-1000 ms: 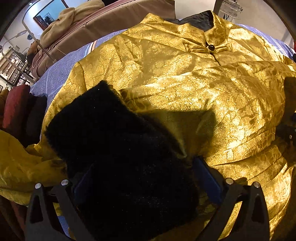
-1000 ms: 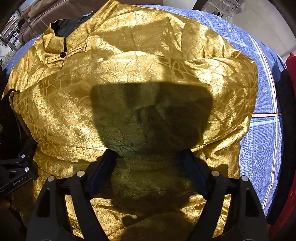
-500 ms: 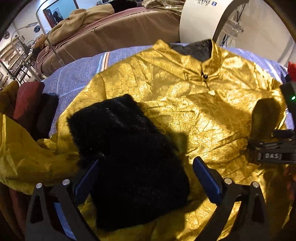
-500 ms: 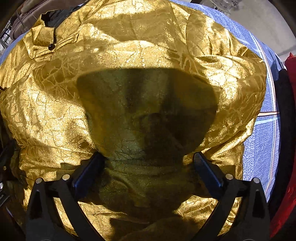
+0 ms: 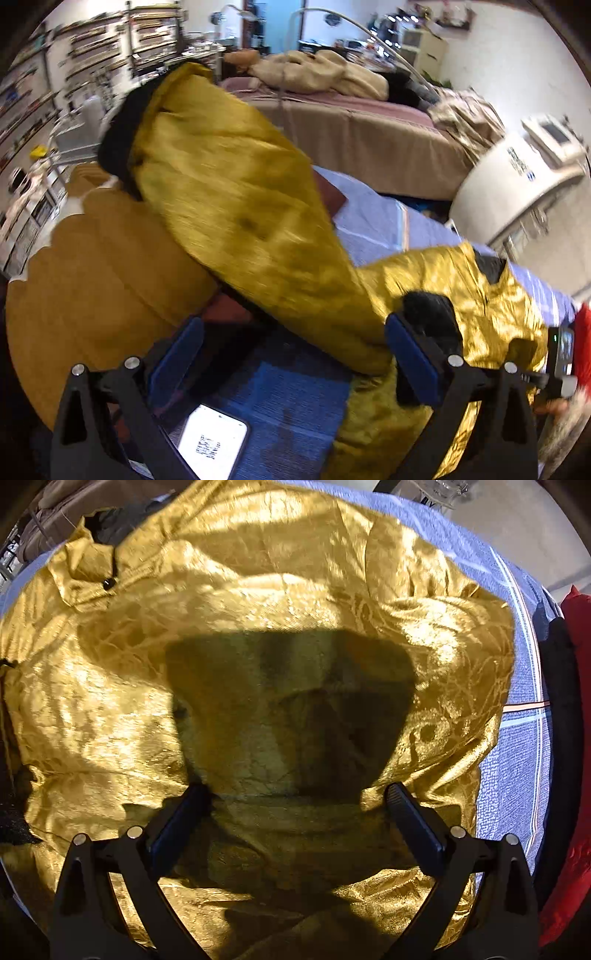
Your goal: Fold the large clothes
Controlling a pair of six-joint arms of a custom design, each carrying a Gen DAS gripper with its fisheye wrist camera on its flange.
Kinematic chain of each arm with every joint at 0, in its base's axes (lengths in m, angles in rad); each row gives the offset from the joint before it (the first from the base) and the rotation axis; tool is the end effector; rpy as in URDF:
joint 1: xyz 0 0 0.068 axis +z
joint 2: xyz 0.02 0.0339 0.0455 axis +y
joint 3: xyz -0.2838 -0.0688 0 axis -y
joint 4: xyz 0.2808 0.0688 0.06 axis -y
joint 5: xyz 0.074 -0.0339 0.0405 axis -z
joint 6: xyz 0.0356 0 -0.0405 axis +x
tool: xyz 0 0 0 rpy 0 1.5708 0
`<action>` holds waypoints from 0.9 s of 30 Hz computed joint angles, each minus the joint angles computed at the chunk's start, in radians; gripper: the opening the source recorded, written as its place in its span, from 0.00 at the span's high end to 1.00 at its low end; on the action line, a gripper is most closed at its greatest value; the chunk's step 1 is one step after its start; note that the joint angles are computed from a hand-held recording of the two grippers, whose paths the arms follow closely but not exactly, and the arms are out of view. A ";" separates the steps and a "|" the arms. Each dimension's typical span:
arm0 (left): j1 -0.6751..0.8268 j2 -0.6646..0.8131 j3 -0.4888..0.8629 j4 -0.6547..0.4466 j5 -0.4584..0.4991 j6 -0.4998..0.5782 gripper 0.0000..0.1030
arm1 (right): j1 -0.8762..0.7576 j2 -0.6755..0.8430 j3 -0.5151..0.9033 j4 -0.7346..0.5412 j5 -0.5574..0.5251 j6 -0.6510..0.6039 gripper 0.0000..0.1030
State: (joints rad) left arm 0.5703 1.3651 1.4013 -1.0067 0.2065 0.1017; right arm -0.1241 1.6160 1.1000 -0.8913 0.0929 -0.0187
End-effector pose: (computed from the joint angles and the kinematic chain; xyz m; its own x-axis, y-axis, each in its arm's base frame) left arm 0.2581 0.1569 0.3716 -0.7347 -0.3532 -0.5791 -0.3582 0.9270 -0.1110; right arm 0.3216 -0.0434 0.2027 -0.9815 0.1037 -0.1610 0.1199 0.9883 -0.0946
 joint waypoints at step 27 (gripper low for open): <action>0.288 0.513 0.653 -0.109 0.386 -0.241 0.86 | 0.147 -0.424 -0.070 -0.185 -0.087 -0.001 0.05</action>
State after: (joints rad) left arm 0.8584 1.8778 2.0546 -1.1154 0.5921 -0.1394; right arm 0.0232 1.1922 1.0298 -1.0764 0.0063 -0.0192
